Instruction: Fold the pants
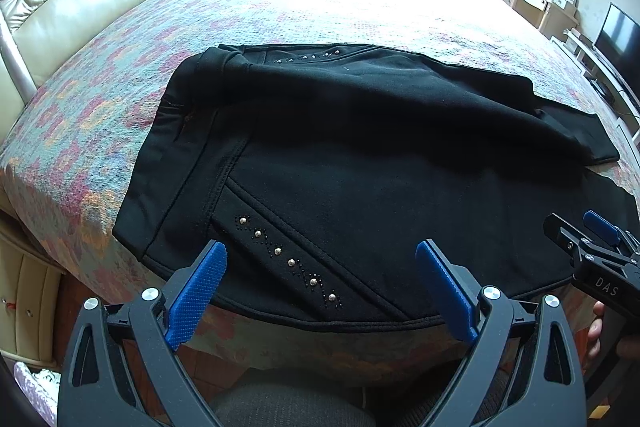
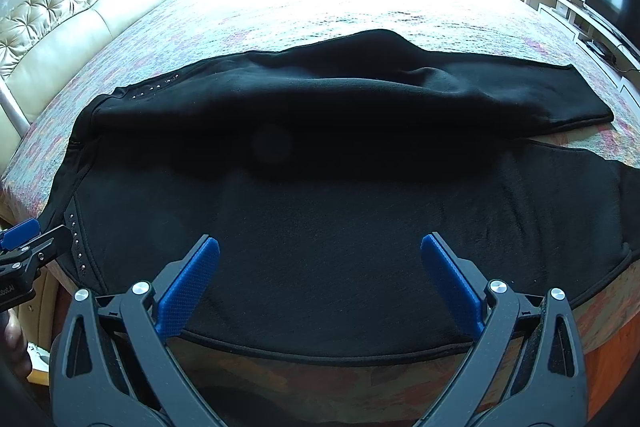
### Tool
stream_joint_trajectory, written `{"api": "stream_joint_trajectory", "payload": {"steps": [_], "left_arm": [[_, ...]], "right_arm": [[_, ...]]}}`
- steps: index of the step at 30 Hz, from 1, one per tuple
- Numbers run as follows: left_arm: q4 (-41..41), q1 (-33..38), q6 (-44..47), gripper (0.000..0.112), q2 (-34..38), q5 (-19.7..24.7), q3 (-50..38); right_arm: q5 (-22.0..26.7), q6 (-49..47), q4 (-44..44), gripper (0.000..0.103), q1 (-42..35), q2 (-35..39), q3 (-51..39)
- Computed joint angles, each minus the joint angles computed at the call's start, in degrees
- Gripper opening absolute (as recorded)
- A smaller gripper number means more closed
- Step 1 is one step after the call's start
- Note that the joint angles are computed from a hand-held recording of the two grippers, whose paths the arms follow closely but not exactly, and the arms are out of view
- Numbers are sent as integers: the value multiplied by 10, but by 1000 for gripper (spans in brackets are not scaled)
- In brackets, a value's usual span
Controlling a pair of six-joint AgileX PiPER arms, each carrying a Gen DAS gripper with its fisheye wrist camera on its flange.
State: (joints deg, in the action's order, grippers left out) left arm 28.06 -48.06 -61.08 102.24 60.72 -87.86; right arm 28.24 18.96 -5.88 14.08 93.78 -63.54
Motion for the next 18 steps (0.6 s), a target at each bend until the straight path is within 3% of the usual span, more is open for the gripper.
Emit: {"api": "stream_joint_trajectory", "payload": {"steps": [4,7,10,14,18], "left_arm": [[-55,24,58,94,-11,-23,5],[-132,74,118,94,-32,-39,4],[-260,173,242,94,-55,-72,2],[-378,326,381,94,-7,-53,-64],[-504,460,447,94,144,36,-238]], "right_arm": [[13,-43,35,101,-5,-3,-6],[45,-183,150,101,-29,-4,-36],[70,-317,239,101,-54,1,-75],[73,-364,249,101,-75,35,-137],[94,-372,270,101,-95,97,-210]]}}
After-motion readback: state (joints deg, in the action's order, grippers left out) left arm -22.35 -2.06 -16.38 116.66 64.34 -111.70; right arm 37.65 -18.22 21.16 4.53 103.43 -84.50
